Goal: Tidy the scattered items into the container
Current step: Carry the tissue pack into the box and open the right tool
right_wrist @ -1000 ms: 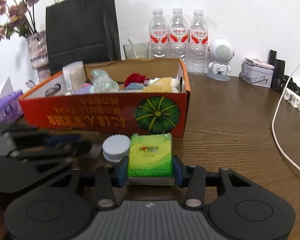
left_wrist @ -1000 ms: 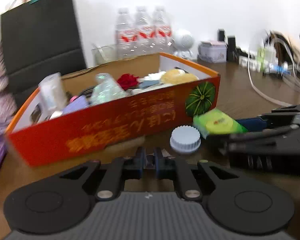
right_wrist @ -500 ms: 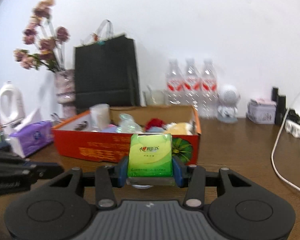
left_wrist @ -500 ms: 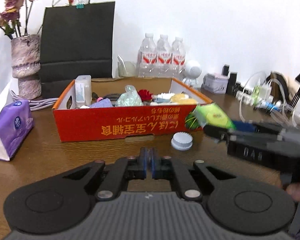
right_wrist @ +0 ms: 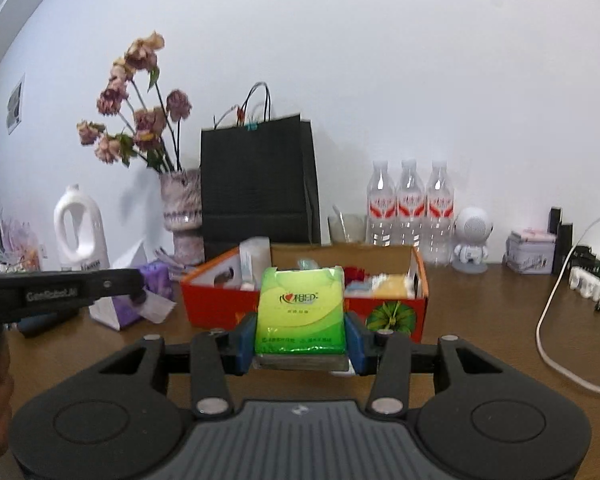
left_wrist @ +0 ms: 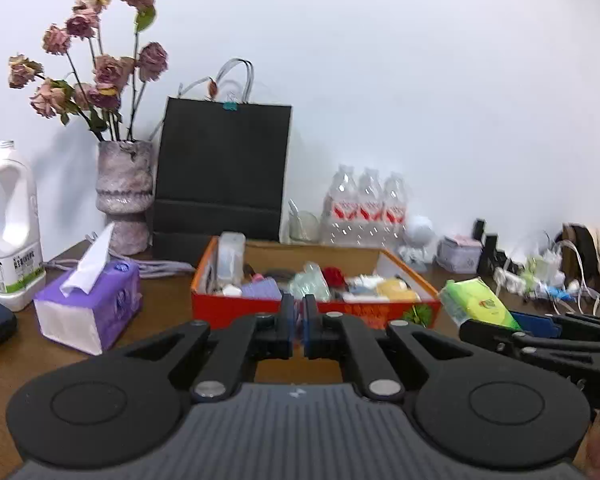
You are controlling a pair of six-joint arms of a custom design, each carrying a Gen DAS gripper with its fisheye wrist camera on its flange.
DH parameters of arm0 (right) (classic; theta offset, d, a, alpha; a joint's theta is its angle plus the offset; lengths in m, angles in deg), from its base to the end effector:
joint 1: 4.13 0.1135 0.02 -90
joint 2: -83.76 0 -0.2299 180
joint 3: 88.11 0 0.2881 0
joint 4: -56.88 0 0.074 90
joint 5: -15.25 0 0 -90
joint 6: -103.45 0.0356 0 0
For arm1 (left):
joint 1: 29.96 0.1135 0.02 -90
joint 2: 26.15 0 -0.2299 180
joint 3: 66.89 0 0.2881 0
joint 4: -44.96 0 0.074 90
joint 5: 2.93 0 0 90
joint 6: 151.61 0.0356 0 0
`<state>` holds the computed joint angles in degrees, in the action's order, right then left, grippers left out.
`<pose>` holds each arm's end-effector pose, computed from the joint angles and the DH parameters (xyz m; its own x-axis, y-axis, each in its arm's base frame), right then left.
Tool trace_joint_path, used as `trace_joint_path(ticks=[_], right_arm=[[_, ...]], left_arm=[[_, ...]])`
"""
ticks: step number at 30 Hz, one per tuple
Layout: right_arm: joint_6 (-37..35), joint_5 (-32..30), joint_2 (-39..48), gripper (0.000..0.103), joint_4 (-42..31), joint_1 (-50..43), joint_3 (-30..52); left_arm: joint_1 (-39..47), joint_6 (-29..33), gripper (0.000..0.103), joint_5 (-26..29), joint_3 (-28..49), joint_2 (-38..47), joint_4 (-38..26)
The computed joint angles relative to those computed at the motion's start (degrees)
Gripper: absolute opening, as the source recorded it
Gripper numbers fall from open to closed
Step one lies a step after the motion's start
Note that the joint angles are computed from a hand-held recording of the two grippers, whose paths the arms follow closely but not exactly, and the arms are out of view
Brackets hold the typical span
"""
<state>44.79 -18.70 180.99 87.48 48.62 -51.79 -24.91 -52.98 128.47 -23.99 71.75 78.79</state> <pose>0.1870 0.1971 0.0424 -0.2667 0.1292 -0.9551 0.1494 0.9845 0.0915 0.3116 0.0039 0.0689 -0.2734 0.0888 -0.9578 0.5960 0.7972 -0.0962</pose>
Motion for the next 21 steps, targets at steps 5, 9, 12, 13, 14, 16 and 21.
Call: trace_joint_path(ticks=[5,9,12,13,14,16,21], right_arm=[[-7.9,-11.63,-6.01,0.044,-2.98,-11.3,3.57],[-11.78,-26.62,-3.87,0.044,-15.04,-24.17,15.62],[-9.16,-38.45,8.94,0.044,-36.14,-32.3,37.14],[-9.42,-39.82,14.22,0.044,-41.32,-33.51,44.34],[-10.35,-41.58,19.8,0.044,-46.08,-34.9,51.54],[-9.53,-47.16,29.65,0.044,-57.74,-37.39,65.94],[-8.0,-54.27,52.95,0.044,-83.77,-39.65,100.38]], left_arm=[[-5.83,2.35,0.005,-4.67,16.73,8.07,-8.39],[-10.59,8.79,0.005,-8.48,42.17,21.26,-29.57],[-14.14,9.35,0.005,-14.04,63.77,34.86,-44.76],[-14.93,10.07,0.005,-15.26,70.97,39.46,-49.74],[-15.72,10.59,0.005,-17.09,78.17,44.09,-54.64],[-16.44,12.23,0.005,-18.66,92.57,52.87,-65.37],[-16.38,16.52,0.007,-18.67,122.53,70.99,-87.83]])
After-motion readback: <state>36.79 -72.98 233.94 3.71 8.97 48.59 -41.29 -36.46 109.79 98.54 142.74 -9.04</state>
